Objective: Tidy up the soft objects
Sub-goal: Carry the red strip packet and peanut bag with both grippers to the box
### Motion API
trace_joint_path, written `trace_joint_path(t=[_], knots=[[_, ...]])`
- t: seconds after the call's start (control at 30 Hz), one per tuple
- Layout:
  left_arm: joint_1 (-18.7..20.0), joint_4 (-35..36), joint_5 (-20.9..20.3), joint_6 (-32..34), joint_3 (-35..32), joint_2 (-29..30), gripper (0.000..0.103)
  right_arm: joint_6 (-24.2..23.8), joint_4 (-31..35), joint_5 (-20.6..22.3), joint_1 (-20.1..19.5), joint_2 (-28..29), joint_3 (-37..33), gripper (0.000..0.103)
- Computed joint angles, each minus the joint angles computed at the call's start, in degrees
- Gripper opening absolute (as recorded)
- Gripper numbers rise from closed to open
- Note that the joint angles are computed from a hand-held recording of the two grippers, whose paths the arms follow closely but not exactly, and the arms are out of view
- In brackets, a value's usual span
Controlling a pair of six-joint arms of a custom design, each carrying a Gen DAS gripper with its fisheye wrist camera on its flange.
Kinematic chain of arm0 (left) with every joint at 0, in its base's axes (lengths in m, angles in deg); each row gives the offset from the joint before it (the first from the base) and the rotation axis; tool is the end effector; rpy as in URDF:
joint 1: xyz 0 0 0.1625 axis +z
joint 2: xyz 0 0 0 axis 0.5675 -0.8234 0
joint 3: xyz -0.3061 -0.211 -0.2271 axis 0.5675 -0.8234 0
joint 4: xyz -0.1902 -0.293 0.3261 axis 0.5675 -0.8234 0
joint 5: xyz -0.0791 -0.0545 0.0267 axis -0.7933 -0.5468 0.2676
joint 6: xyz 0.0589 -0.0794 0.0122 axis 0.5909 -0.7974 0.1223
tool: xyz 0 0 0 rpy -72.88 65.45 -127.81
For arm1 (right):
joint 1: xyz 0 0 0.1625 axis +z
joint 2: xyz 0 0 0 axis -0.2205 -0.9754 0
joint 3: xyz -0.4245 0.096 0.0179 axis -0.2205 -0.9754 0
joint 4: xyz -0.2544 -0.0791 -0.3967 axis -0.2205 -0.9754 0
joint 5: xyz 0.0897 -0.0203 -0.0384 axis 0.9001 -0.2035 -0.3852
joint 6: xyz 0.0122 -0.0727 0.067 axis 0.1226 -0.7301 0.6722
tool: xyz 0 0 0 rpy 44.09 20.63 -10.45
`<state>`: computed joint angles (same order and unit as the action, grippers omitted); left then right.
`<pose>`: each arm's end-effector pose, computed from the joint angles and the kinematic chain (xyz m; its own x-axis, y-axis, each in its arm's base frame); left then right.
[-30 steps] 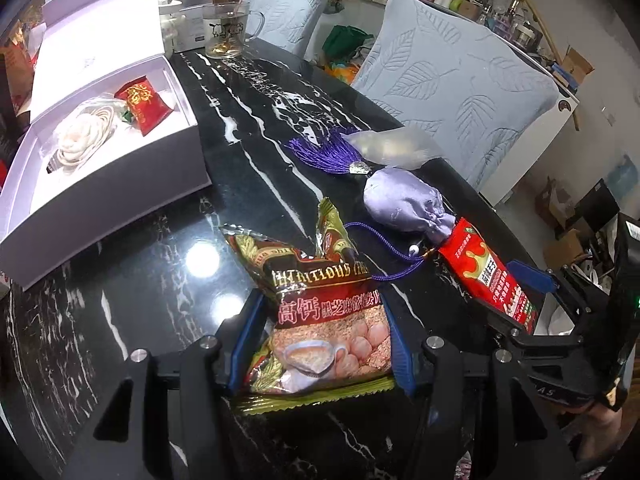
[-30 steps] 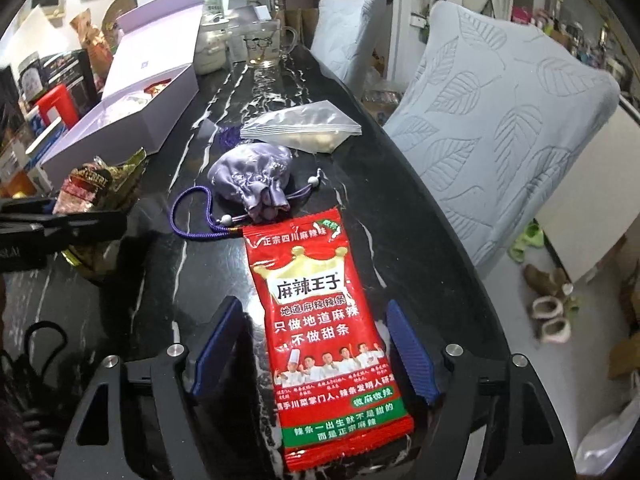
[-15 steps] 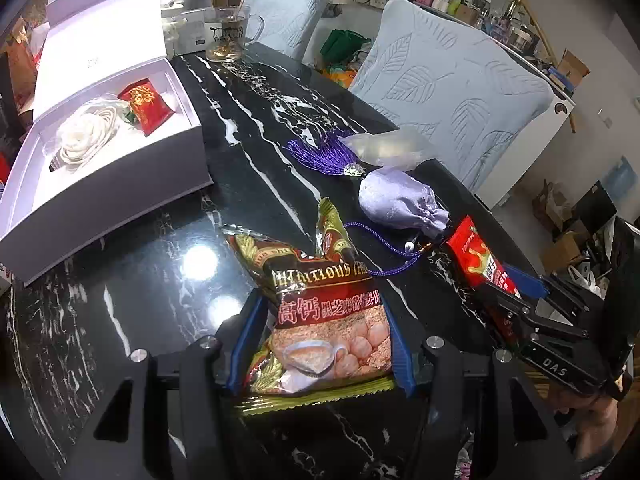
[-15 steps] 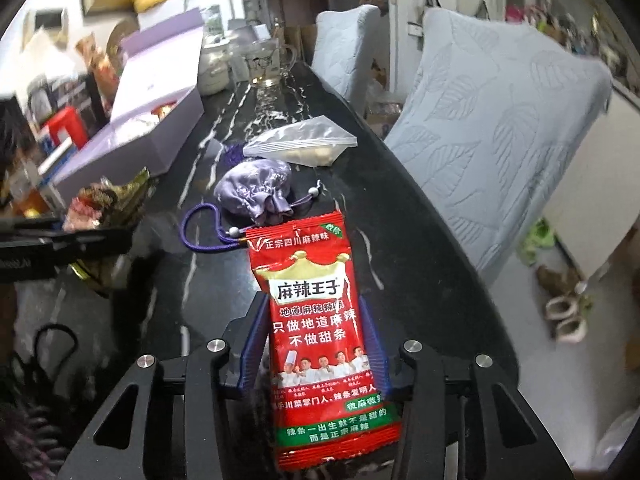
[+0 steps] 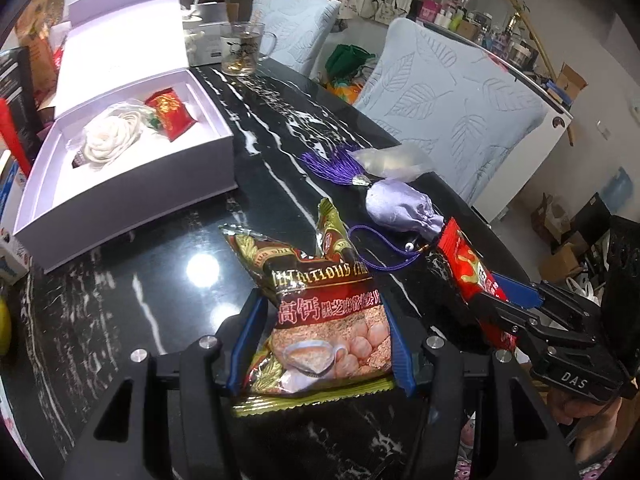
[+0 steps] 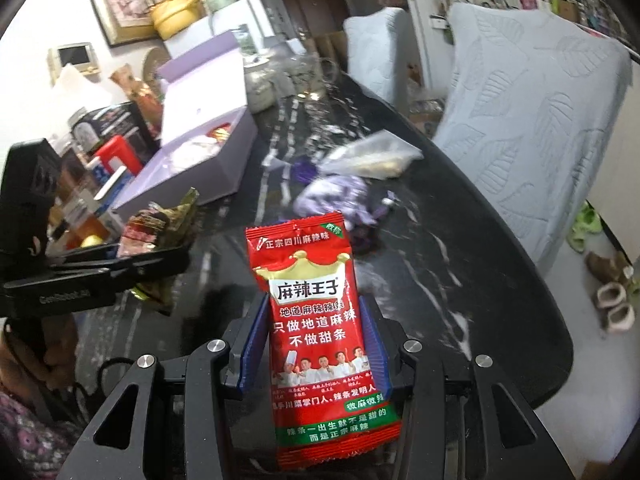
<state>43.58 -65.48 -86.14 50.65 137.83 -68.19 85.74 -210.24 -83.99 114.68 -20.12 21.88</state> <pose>-0.0321 -0.8965 0.1579 -0.5749 0.7714 -0.2730 0.8045 0.5938 -0.0162 0.2203 -0.7120 -0.0443 -0.8431 0.3262 0.4274 -0.1493 0.6216 -0.7690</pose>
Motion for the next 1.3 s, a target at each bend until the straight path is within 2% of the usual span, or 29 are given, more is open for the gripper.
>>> trace_joint_path(t=[0.3,0.57,0.8,1.0,1.3], knots=[[0.9,-3.7,-1.3,-0.2,1.6,-2.3,0.056,-3.3,1.2,6.8,0.6,1.3,-3.1,0.044],[1.4,-7.9,-2.9,-0.4,1.1,-3.2,0.056,-6.9,3.2,12.8,1.2,3.8,-8.7,0.044],[1.8,-9.9,-4.8,-0.5,-1.0,-3.0,0.056,-10.4,4.5,15.9,1.8,5.4,-13.4,0.044],[1.9,-10.6,-6.9,2.0,-5.4,-1.0,0.056,-14.3,6.6,17.6,2.4,7.0,-18.5,0.044],[1.6,-11.4,-9.5,6.0,-12.5,2.9,0.056,-16.4,10.4,19.1,2.7,9.6,-26.9,0.044]])
